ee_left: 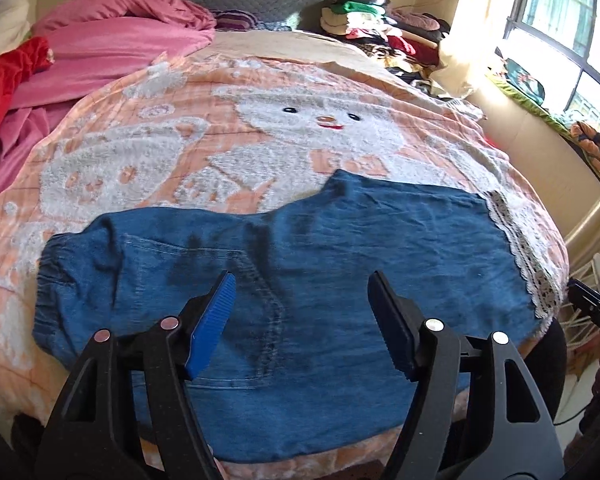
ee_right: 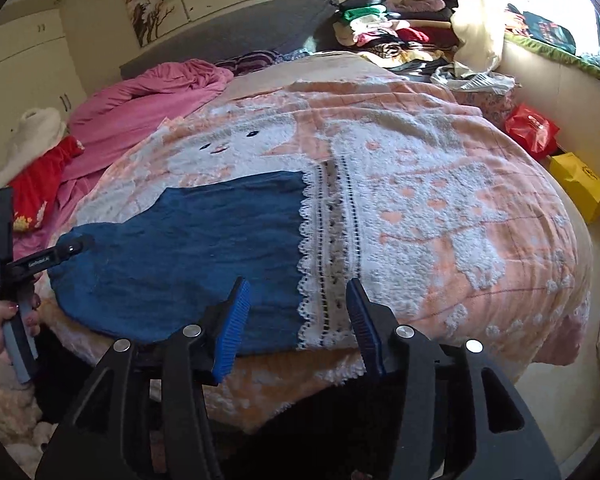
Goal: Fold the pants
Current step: 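Move both open grippers over the pants to smooth the denim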
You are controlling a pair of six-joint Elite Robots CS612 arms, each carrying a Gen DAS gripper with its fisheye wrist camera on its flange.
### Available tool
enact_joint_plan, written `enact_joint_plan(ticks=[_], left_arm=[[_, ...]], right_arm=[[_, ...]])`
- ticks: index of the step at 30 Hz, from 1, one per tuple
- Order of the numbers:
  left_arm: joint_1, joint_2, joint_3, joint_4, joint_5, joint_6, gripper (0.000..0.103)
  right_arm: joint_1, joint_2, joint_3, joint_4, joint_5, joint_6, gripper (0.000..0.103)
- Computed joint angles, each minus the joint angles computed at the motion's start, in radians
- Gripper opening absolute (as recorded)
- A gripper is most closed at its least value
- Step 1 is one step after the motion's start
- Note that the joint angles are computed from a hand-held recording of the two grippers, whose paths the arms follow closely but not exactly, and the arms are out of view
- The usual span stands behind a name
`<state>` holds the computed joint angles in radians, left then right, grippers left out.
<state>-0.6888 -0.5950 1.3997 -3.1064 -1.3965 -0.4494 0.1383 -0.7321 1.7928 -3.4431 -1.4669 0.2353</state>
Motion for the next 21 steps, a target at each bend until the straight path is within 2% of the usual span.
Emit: enact_joint_plan(ticks=[5,11,13,16,19,21], left_arm=[[-0.028,0.032,-0.059,0.029,-0.082,0.092,0.062],[-0.045,0.087,-0.157,0.115,-0.135,0.201,0.062],[-0.052,0.104,-0.187,0.167,-0.108,0.227,0.062],[-0.052,0.127,-0.214,0.209,-0.096,0.241,0.062],[-0.053,0.127,-0.212,0.198,-0.088,0.257,0.063],[-0.047,0.119,-0.210,0.184,-0.113,0.266,0.063]], right_arm=[[0.014,0.031,-0.059,0.067,0.086,-0.014,0.049],[0.026,0.055,-0.102,0.173,0.077,-0.018,0.049],[0.027,0.061,-0.108,0.210,0.049,-0.014,0.049],[0.016,0.069,-0.099,0.175,0.087,0.011,0.049],[0.010,0.063,-0.083,0.133,0.105,0.024,0.049],[0.001,0.055,-0.061,0.070,0.118,0.041,0.049]])
